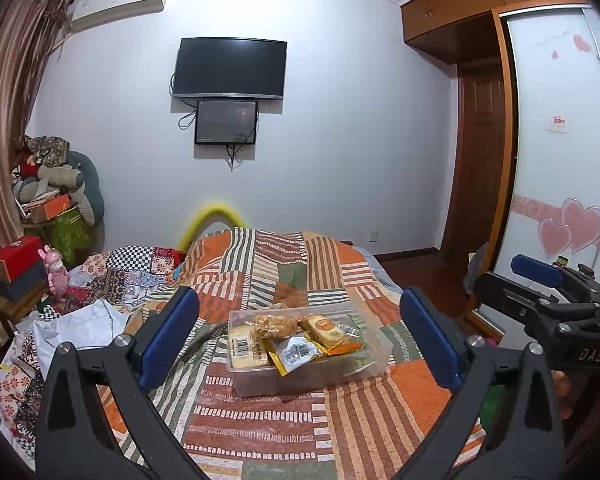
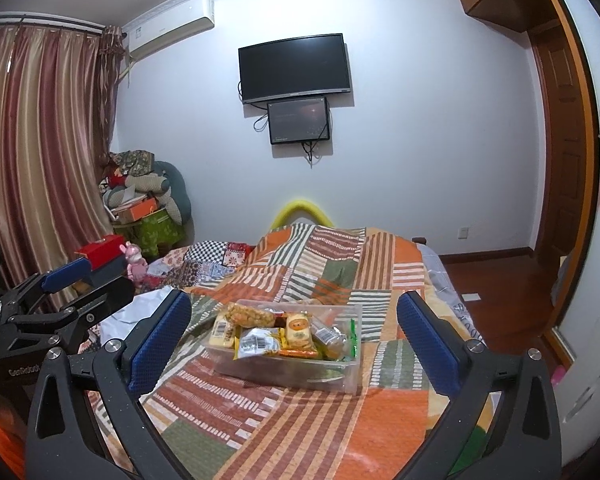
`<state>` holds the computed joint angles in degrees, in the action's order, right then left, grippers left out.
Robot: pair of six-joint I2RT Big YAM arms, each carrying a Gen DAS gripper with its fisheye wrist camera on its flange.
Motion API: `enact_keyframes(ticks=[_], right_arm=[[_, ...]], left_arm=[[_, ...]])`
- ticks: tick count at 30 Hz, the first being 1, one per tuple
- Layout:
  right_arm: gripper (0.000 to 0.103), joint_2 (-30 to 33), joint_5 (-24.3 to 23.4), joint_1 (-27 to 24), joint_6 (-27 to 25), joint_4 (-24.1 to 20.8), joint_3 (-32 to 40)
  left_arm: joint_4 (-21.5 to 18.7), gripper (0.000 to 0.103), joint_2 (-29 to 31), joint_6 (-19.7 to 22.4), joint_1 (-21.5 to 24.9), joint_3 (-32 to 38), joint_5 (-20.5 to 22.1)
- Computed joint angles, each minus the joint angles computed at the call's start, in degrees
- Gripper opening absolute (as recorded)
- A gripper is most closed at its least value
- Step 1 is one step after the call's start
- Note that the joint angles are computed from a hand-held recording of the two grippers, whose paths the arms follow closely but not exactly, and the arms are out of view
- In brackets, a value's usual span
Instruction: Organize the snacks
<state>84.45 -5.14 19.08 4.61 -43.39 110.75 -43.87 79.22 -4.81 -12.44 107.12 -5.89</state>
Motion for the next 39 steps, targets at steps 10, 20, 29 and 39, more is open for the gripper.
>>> enact_keyframes(ticks=[10,20,29,39], right_arm=[[0.103,0.0,-0.1,0.1,0.1,-0.4,-0.2],[0.103,-0.1,0.0,0.2,0.2,-0.9,-0.3],[0.103,0.0,0.0,0.1,0.2,-1.1,0.0],[0.103,-0.1,0.1,0.2,0.0,-1.3,0.3]], left_arm=[[0.4,0.103,-0.2,-0.4,0.0,-0.6,0.1],[0.2,0.103,-0.2,-0.6,0.2,-0.7,0.3],[0.3,0.103,-0.2,-0.4,0.0,-0.8,0.2],[0.1,0.103,-0.2,-0.5,0.2,-0.6,0.1]])
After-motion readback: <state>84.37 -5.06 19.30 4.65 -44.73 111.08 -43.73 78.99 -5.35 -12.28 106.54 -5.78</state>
